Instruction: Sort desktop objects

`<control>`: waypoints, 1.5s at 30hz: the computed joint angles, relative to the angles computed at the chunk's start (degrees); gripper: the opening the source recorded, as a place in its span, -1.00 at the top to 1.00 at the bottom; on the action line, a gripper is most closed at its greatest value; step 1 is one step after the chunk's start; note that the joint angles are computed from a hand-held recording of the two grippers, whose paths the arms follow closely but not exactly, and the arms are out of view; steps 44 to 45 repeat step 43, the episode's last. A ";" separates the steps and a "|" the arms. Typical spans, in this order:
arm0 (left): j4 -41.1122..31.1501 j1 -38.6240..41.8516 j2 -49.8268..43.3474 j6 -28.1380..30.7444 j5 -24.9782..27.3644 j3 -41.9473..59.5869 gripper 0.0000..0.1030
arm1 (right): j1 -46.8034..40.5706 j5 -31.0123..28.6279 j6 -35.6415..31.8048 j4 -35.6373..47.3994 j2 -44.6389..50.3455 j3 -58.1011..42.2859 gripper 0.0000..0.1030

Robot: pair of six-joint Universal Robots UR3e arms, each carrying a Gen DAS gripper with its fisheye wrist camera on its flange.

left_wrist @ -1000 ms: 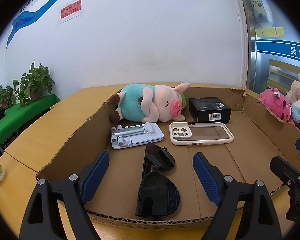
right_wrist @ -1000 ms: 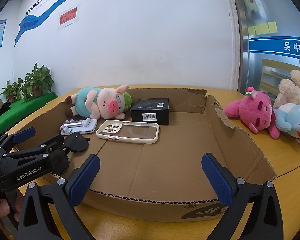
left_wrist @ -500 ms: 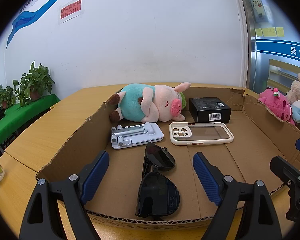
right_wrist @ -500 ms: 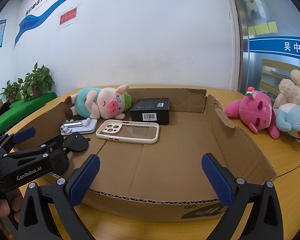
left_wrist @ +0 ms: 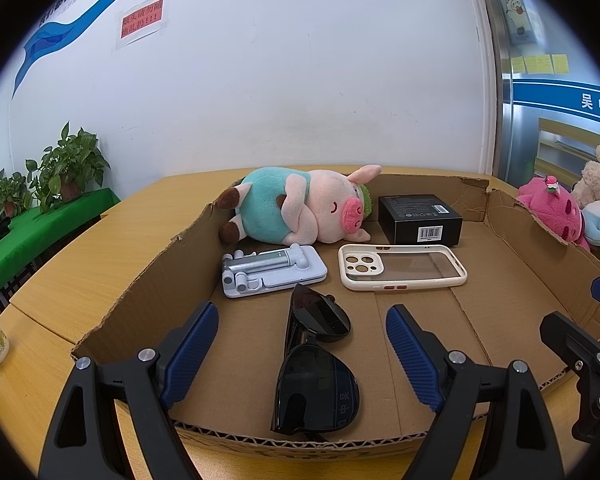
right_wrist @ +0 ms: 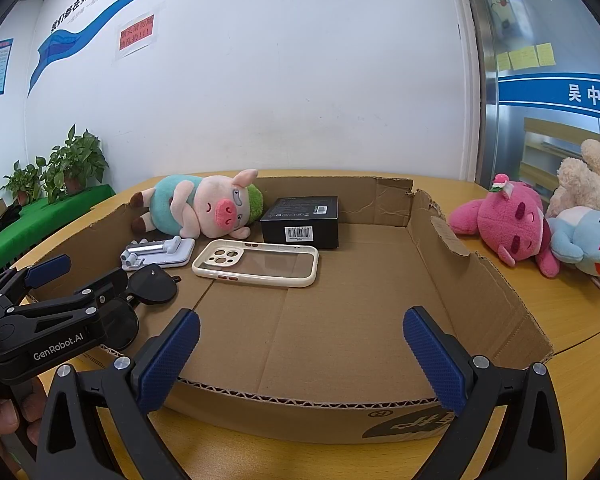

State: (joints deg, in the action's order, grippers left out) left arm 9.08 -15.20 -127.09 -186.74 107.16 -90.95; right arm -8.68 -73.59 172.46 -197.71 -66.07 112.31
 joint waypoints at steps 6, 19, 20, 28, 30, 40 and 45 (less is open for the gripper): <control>0.30 -0.19 0.07 -0.11 0.16 -0.56 -0.68 | 0.07 -0.07 -0.01 0.24 0.06 -0.17 -1.00; 0.05 -0.18 0.13 0.00 0.07 -0.57 -0.70 | 0.03 -0.05 -0.08 0.52 0.00 -0.24 -1.00; 0.09 -0.27 0.17 -0.09 0.23 -0.70 -0.71 | -0.05 0.08 -0.05 1.13 0.09 -0.56 -1.00; 0.09 -0.60 0.18 -0.41 0.73 -0.83 -0.71 | -0.47 1.00 -0.02 1.94 0.04 -0.75 -1.00; 0.07 -0.59 0.20 -0.41 0.70 -0.83 -0.71 | -0.49 1.04 -0.02 1.92 0.06 -0.75 -1.00; 0.04 -0.56 0.25 -0.39 0.65 -0.84 -0.71 | -0.46 1.02 0.01 1.89 0.13 -0.81 -1.00; -0.01 -0.56 0.25 -0.40 0.68 -0.82 -0.71 | -0.45 1.01 0.03 1.84 0.14 -0.80 -1.00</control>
